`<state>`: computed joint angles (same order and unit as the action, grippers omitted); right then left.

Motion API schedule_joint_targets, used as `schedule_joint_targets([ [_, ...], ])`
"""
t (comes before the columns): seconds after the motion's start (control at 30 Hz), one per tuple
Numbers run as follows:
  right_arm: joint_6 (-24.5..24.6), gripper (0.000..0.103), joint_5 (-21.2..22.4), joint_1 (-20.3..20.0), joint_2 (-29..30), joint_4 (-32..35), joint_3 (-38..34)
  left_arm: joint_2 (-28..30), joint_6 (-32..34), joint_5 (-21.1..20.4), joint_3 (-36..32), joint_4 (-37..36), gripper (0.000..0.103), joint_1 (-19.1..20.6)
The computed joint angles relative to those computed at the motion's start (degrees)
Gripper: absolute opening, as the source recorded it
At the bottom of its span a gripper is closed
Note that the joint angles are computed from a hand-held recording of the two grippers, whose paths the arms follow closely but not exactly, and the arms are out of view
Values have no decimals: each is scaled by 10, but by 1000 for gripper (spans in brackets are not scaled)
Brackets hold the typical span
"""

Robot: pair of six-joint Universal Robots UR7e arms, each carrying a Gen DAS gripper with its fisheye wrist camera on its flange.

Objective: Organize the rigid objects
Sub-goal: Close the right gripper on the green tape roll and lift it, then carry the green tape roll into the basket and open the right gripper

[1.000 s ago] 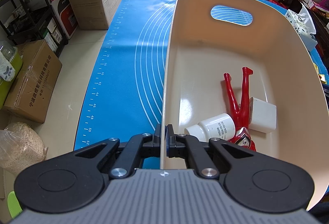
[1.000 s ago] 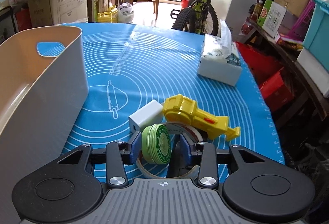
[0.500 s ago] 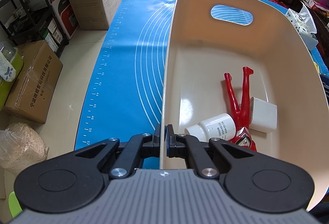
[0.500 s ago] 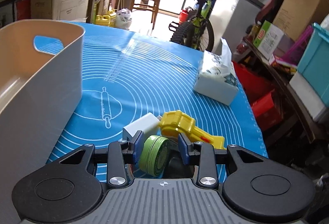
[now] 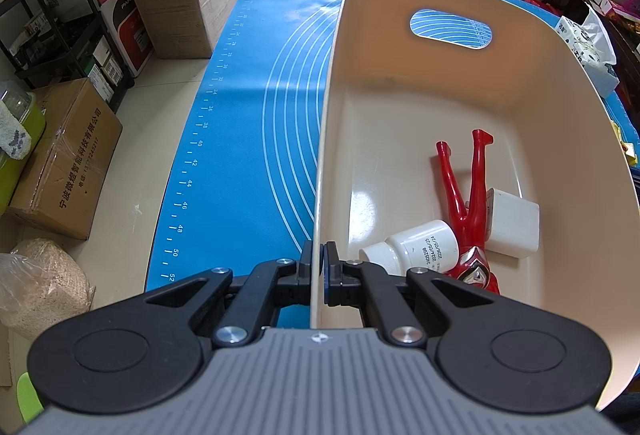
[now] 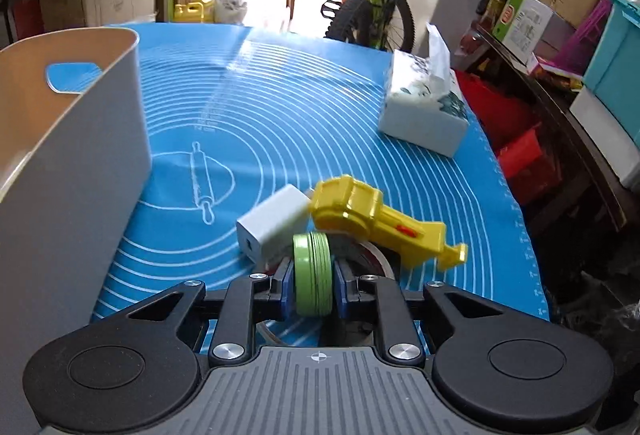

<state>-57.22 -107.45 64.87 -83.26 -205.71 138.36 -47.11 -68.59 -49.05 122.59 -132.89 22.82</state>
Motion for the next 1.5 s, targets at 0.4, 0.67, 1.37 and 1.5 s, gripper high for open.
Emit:
schedule_joint_targets([
  [0.4,4,28,31,-2,-40,11,14,0,0,0,-1,2,5,1],
  [0.67,57,28,86,21,-126,55,36,-1,0,0,-1,2,5,1],
  [1.37,54,28,121,144,-138,209,108,0,2,0,-1,0,5,0],
  [1.5,59,28,70,143,-101,215,102,1,2,1,-2,2,5,0],
])
